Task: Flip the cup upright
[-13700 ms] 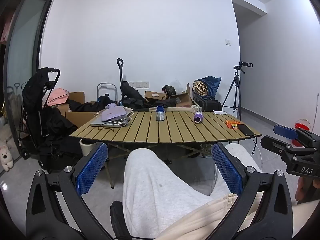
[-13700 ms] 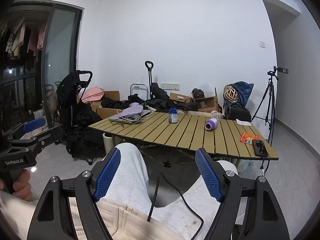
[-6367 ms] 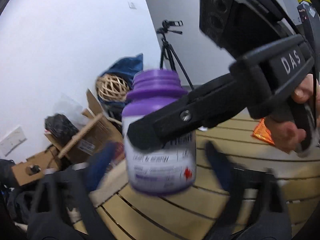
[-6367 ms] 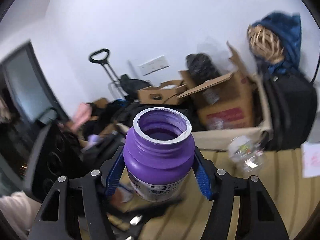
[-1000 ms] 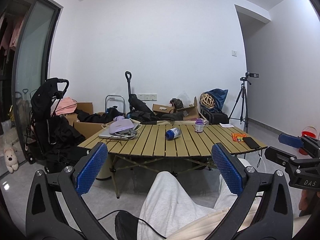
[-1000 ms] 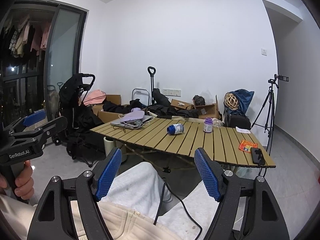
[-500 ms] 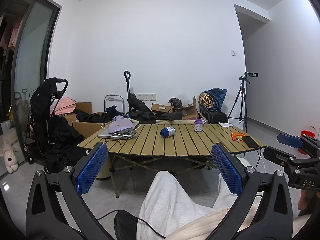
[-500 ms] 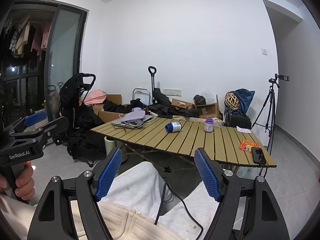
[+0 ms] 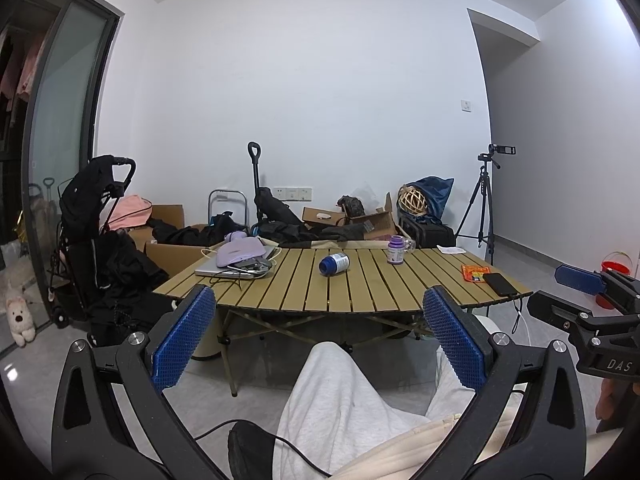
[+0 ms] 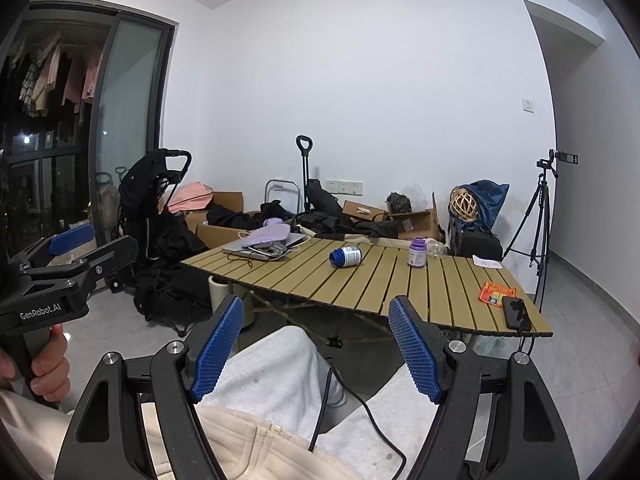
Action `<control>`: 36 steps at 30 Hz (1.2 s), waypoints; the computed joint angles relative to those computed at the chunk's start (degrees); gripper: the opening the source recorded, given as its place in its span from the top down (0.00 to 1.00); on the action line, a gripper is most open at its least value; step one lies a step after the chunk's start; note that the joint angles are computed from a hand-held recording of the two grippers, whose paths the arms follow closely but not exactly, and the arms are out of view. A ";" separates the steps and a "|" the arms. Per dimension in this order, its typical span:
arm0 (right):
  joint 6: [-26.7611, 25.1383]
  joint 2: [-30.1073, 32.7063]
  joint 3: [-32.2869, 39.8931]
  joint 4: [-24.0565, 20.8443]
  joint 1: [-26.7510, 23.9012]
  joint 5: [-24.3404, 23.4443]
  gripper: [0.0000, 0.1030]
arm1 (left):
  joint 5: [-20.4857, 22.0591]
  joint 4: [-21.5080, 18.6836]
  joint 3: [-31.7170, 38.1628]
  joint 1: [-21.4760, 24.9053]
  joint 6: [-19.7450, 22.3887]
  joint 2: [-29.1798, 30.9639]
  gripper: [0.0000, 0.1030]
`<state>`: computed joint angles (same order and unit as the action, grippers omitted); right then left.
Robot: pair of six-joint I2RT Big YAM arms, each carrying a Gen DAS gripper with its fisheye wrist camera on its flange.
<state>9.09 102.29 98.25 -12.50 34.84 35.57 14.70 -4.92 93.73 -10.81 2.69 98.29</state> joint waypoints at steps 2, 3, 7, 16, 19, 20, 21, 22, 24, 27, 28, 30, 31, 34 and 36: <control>-0.03 -0.03 -0.08 0.06 -0.09 -0.17 0.22 | -0.05 0.09 -0.03 -0.04 -0.06 -0.03 0.00; -0.05 -0.05 -0.09 0.08 -0.08 -0.15 0.22 | 0.10 0.01 0.26 0.06 0.00 0.14 0.00; 0.04 -0.03 0.00 -0.08 -0.06 -0.13 0.22 | 0.40 -0.01 0.48 0.19 0.07 0.33 0.00; -0.01 0.01 -0.02 0.06 -0.06 -0.09 0.22 | 1.18 2.10 -0.56 0.22 0.47 0.01 0.00; -0.11 -0.08 -0.20 0.21 -0.08 -0.14 0.22 | 1.20 2.34 -0.64 0.23 0.36 0.00 0.00; -0.11 -0.09 -0.22 0.22 -0.09 -0.18 0.22 | 1.22 2.29 -0.59 0.24 0.30 0.04 0.00; -0.13 -0.08 -0.18 0.19 -0.09 -0.21 0.22 | 1.35 2.29 -0.61 0.32 0.39 0.04 0.00; -0.06 -0.02 -0.05 -0.04 -0.09 -0.23 0.22 | 1.38 2.19 -0.56 0.33 0.37 0.06 0.00; 0.06 -0.07 -0.04 -0.18 0.02 -0.02 0.22 | 1.40 2.05 -0.66 0.28 0.35 -0.03 0.00; -0.12 -0.14 -0.19 0.11 0.00 0.01 0.22 | 1.28 2.23 -1.01 0.19 0.30 -0.24 0.00; -0.13 -0.16 -0.27 0.12 -0.09 -0.18 0.22 | 1.25 2.24 -1.00 0.17 0.29 -0.22 0.00; -0.02 -0.18 -0.24 -0.08 -0.06 -0.19 0.22 | 1.33 2.13 -0.90 0.23 0.30 -0.17 0.00; -0.01 -0.18 -0.23 -0.06 -0.05 -0.17 0.22 | 1.28 2.00 -0.91 0.18 0.29 -0.19 0.00; -0.09 -0.10 -0.18 0.06 -0.05 -0.12 0.22 | 1.24 1.57 -0.66 0.21 0.14 -0.11 0.00; -0.07 -0.11 -0.17 -0.01 -0.04 -0.11 0.22 | 1.19 1.48 -0.66 0.17 0.06 -0.15 0.00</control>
<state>9.02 102.18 98.08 -12.51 34.80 35.46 15.89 -3.45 93.07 -10.64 2.75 98.14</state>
